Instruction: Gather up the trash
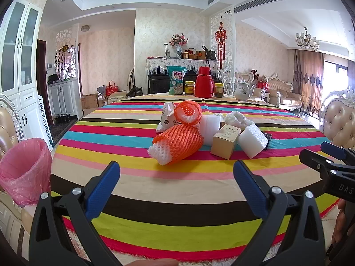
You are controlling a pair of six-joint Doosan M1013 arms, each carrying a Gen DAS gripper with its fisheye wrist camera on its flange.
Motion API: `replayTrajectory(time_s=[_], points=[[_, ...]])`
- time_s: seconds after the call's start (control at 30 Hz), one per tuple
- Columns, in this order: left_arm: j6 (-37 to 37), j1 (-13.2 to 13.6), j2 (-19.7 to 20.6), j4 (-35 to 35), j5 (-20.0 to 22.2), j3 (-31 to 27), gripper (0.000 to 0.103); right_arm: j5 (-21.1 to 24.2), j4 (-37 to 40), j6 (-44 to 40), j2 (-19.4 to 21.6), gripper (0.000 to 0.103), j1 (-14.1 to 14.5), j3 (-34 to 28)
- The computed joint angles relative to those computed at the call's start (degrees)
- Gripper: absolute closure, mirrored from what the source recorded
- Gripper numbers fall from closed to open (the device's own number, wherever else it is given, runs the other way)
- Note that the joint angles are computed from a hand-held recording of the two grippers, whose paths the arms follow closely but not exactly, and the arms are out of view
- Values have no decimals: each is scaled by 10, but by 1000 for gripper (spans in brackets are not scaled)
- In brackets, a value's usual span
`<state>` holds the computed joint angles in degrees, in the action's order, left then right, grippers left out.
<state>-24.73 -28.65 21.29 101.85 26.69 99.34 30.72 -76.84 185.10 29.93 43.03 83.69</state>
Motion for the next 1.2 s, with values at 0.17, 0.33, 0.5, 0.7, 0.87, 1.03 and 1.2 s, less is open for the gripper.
replayTrajectory(time_s=[0.17,0.33,0.5,0.7,0.87,1.03,1.2], points=[[4,1,0,-4,-3,-1,4,-1,0,0,-1,18,-1,1],[10,3,2,-9,-11,-4,4,-2,1,-2,-1,18,0,1],[7,7,2,-6,-26,-7,4,-1,14,-20,4,18,0,-8],[38,14,9,-25,-34,-19,4,0,52,-65,13,18,-8,-27],[189,30,28,-162,-56,-62,4,-2,133,-151,32,18,-25,-61],[415,49,65,-383,-60,-129,4,1,224,-239,52,18,-46,-98],[685,68,111,-630,-33,-205,5,12,356,-376,83,18,-69,-155]])
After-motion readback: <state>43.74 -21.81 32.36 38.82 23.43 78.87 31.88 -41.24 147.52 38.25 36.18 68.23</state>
